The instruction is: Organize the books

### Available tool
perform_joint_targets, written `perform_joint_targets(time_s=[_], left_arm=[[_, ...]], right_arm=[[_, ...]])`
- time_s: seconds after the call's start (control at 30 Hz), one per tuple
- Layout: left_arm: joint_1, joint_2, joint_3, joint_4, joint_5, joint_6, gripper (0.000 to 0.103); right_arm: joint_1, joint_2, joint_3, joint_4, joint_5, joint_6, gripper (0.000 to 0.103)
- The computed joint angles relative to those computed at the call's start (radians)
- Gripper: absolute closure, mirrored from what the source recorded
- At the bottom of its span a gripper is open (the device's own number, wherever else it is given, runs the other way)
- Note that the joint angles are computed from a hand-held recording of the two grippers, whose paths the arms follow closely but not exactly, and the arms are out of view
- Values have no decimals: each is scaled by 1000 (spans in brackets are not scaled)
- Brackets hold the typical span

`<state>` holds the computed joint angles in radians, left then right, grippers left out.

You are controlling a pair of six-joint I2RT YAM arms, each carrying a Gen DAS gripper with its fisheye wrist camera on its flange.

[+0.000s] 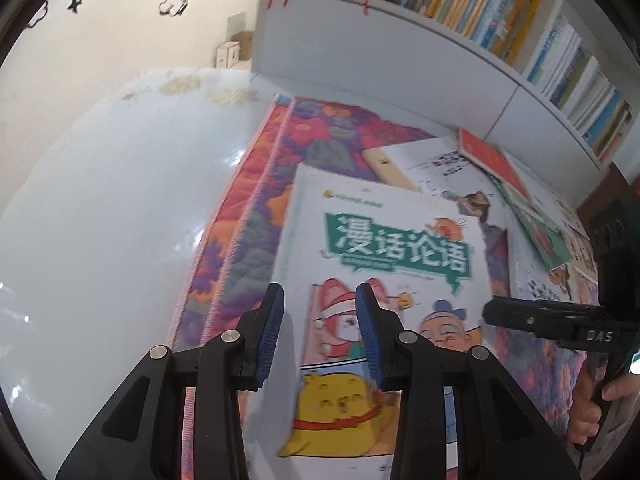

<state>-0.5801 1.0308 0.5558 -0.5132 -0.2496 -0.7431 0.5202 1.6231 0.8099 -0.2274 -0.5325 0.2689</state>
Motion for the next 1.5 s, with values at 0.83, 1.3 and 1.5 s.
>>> perform_joint_targets(time_s=[0.83,1.3,1.5], left_arm=[[104,13,-50,99,97,64,65],[107,79,-43,170,75,101,65],[106,78,-36,149,72,102,65]], right_arm=[[84,-15,-41,117,105,55,59],[110,-15,-56,175,156,81,56],[146,-27,-56,164,213,71,52]])
